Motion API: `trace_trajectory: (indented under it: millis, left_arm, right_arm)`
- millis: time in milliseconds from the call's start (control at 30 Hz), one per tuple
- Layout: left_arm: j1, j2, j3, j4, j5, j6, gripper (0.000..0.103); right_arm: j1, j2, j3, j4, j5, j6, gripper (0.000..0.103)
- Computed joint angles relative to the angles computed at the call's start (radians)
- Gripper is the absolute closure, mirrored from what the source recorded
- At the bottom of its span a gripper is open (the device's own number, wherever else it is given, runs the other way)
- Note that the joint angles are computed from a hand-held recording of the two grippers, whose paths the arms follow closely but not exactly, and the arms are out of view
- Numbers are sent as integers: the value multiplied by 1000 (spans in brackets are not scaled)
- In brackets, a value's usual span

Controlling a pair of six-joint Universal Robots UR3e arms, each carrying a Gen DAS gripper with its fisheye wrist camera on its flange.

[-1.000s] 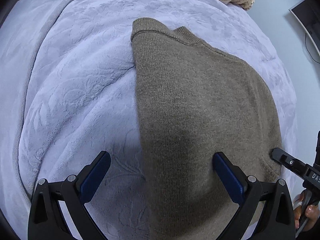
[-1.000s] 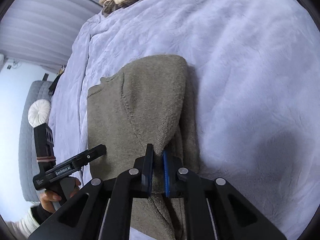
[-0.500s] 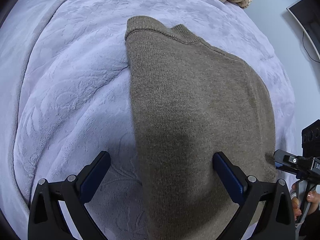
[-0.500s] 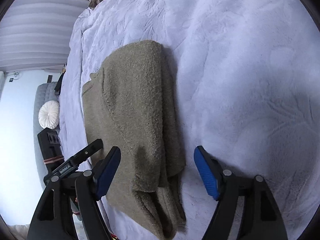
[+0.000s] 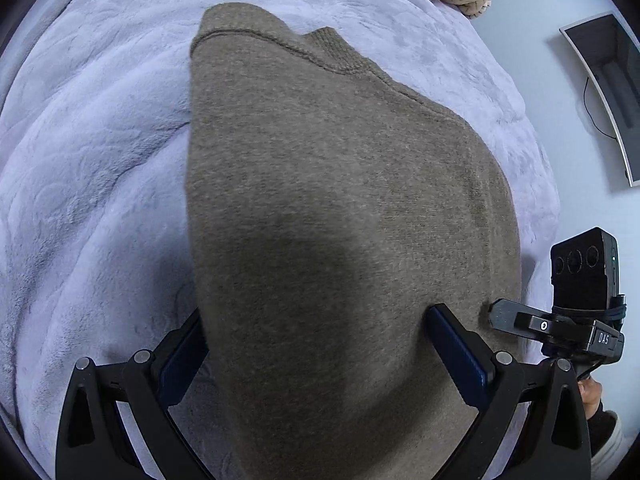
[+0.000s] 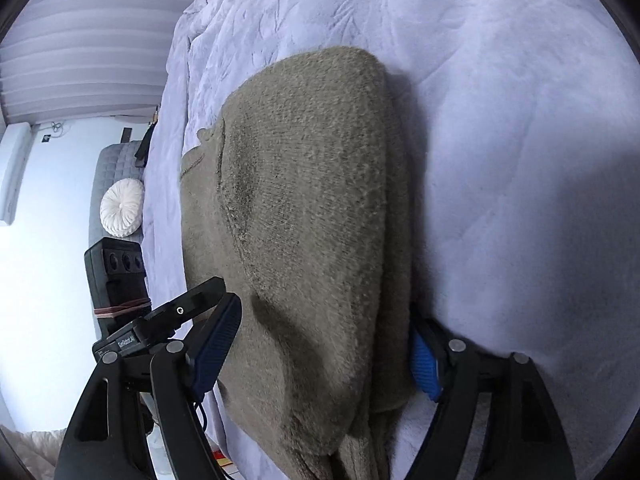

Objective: Fold small clothes

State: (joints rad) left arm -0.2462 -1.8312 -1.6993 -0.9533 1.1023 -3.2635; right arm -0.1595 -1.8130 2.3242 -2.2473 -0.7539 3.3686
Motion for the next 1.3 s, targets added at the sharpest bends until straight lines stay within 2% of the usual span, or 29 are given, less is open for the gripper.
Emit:
trace_trajectory:
  millis: [133,167,200,233,267,300,333,400,533,633,700,833,867,1033,1167,1200,1233,1300]
  left_arm:
    - [-12,-5,16,-4,7,-8,0]
    - [-12,1,15,-7,7,-14,7]
    - [-10,11,11,-6,6,-22,17]
    - [-4,23,2,-4,-2,-25,22]
    - [6,40,-11,-3,-17,-21,34]
    - [15,54,-17,-9,-29,-13,39]
    - [22,68,-20,-21,-38,-2,47]
    - [40,102,-24,-55,-59,27,54]
    - [80,203,-37,-150,-102,87,54]
    - [130,314,-55,-262,-116,155,55]
    - [168,395,-74,-339,-120,199,55]
    - [312,597,-125,-576,-149,335,55]
    - [351,647,-134,-641,-146,375,55]
    - [552,879,-180,-948,-97,570,55]
    - [804,1054,-233,-1213,-39,795,54]
    - [851,1087,-250,-1251,-26,831,54]
    - [856,1103,-275,-1239,-18,825,54]
    - [914,1160,-307,-1246,43,862,54]
  right_arm:
    - [34,40,-5,-95,-13,90,24]
    - [34,34,-1,-97,-16,111,32]
    - [33,22,-1,-82,-26,125,51]
    - [24,5,9,-65,-17,132,64]
    - [13,-17,27,-69,4,143,68]
    - [11,-35,32,-71,13,148,71]
    - [17,-49,30,-74,18,156,72]
    - [26,-75,22,-77,38,183,72]
    - [43,-119,1,-63,76,239,72]
    - [87,-146,-48,-29,75,282,72]
    - [138,-150,-68,-55,71,347,72]
    - [201,-193,-52,-89,75,438,72]
    - [234,-186,-44,-134,67,480,72]
    - [438,-4,-65,-430,-7,684,72]
    - [566,150,-116,-567,-55,772,72]
    - [587,184,-130,-590,-62,788,72]
    - [605,218,-145,-603,-71,800,72]
    - [628,254,-180,-562,-100,801,71]
